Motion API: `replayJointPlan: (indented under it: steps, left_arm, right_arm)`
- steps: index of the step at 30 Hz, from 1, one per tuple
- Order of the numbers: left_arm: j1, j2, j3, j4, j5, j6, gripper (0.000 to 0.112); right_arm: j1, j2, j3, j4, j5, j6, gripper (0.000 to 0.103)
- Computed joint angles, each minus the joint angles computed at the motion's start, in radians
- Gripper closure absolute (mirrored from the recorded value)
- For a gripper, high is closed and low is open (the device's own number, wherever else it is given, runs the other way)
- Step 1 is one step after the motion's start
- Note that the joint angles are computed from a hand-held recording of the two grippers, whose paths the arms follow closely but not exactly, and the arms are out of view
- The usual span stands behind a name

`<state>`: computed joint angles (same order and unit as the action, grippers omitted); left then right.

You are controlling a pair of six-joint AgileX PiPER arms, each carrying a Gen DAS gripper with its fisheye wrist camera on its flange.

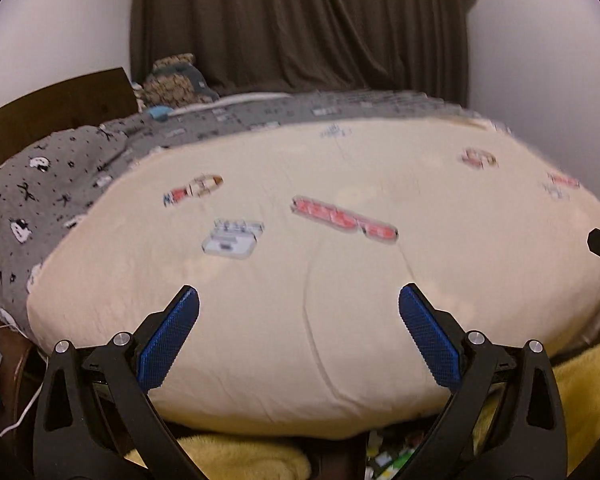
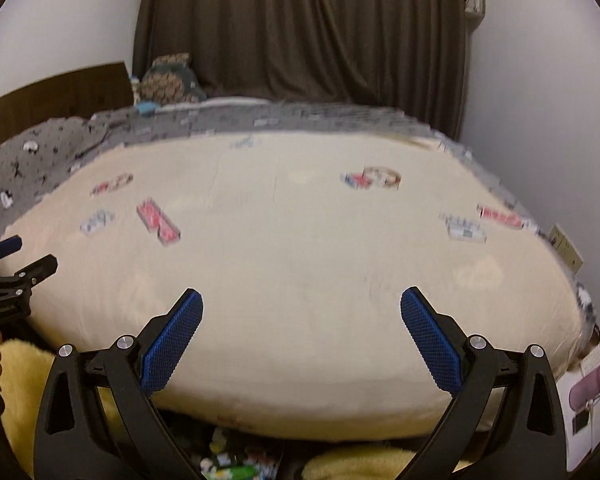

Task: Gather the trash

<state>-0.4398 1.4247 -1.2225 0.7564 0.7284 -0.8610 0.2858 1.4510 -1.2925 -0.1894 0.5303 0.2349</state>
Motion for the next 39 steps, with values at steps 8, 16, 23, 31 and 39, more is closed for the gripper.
replayJointPlan:
  steps: [8,16,23,31,39]
  left_arm:
    - [0.012,0.001,-0.106,0.058,0.005,-0.044,0.017]
    - [0.004,0.021,-0.13,0.119,0.041,-0.131,0.017]
    - [-0.017,0.014,-0.084,0.147,0.045,-0.165,0.017]
    - [-0.029,0.002,-0.054,0.143,0.028,-0.167,0.017]
    - [-0.044,0.002,-0.048,0.151,0.037,-0.188,0.017]
  right_arm:
    - [0.058,0.021,-0.119,-0.152,0.018,0.184,0.004]
    - [0.122,0.045,-0.16,-0.342,0.061,0.396,0.004]
    - [0.139,0.038,-0.121,-0.397,0.083,0.467,0.004]
    - [0.112,0.015,-0.069,-0.35,0.04,0.447,0.004]
    - [0.109,0.018,-0.063,-0.353,0.038,0.459,0.004]
